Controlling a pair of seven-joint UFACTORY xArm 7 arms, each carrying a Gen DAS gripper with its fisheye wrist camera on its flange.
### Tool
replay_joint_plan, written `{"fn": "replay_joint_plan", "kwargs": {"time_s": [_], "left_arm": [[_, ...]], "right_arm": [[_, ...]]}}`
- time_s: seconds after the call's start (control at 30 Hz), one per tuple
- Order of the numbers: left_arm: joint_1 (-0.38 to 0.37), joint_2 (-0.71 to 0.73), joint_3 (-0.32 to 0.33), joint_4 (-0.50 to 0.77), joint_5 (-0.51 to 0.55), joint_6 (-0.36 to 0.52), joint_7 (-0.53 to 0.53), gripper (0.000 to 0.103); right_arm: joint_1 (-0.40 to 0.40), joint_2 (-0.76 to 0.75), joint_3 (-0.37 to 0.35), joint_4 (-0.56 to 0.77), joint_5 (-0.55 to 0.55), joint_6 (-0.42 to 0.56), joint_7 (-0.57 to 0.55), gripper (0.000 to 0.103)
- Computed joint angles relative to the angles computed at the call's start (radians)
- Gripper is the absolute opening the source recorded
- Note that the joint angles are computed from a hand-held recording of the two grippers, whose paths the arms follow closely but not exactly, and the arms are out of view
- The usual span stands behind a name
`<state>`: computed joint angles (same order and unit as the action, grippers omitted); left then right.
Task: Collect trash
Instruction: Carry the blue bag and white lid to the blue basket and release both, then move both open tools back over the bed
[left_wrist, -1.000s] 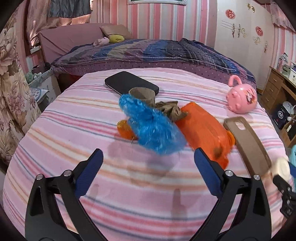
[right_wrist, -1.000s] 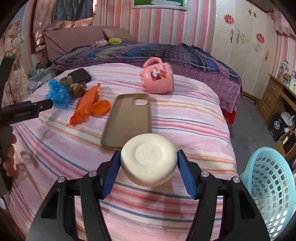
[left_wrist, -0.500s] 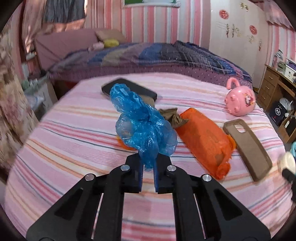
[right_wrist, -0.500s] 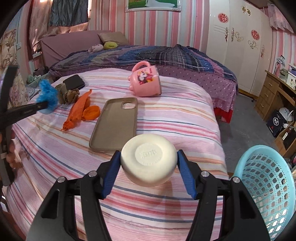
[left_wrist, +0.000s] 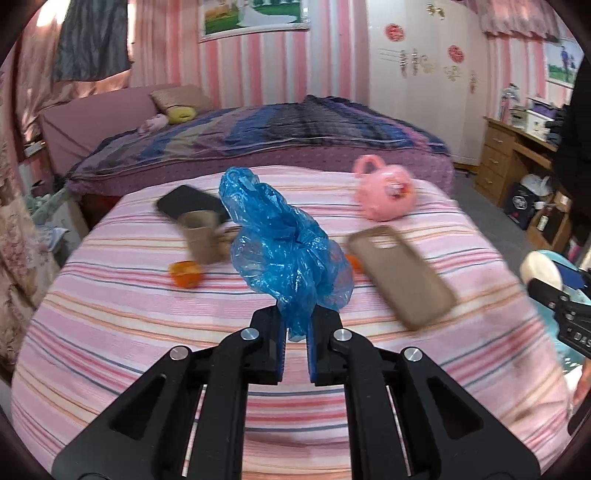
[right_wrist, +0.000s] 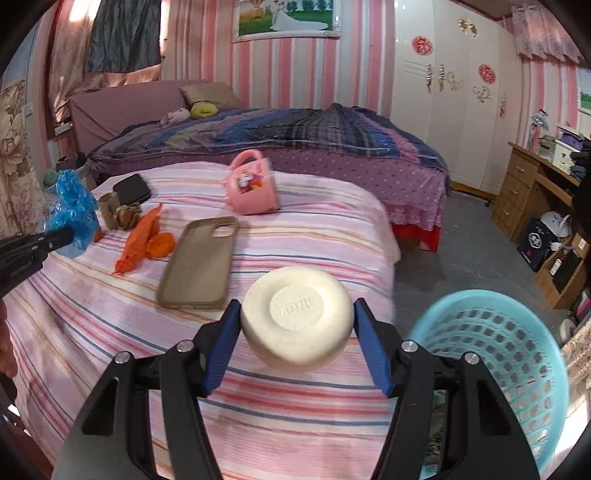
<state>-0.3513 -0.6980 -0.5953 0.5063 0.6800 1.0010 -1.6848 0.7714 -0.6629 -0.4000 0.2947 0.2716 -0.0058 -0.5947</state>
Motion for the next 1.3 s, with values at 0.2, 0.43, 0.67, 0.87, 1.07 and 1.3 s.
{"fn": "replay_joint_plan", "kwargs": {"time_s": [0.2, 0.43, 0.67, 0.87, 1.07, 1.3], "left_arm": [[0.064, 0.267, -0.082, 0.199, 0.129, -0.047, -0.098, 0.007], [0.047, 0.634, -0.145, 0.465, 0.387, -0.016, -0.241, 0.007], [-0.083, 0.945, -0.078, 0.729, 0.568, -0.002, -0.254, 0.007], [-0.193, 1.090, 0.001, 0.888, 0.597, 0.003, -0.186, 0.008], [-0.257, 1.130, 0.079, 0.946, 0.561, 0.002, -0.125, 0.074], [-0.300, 1.009, 0.180, 0.845, 0.518, 0.025, -0.163, 0.089]], "right_arm": [[-0.082, -0.030, -0.085, 0.028, -0.003, 0.028, -0.062, 0.061], [-0.148, -0.004, -0.220, 0.093, 0.038, 0.025, -0.165, 0.061], [-0.119, 0.046, -0.376, 0.176, 0.086, 0.013, -0.237, 0.061], [-0.071, 0.091, -0.469, 0.225, 0.127, 0.026, -0.301, 0.061], [-0.049, 0.107, -0.509, 0.249, 0.177, 0.037, -0.342, 0.061], [-0.060, 0.120, -0.469, 0.237, 0.210, 0.037, -0.356, 0.061]]}}
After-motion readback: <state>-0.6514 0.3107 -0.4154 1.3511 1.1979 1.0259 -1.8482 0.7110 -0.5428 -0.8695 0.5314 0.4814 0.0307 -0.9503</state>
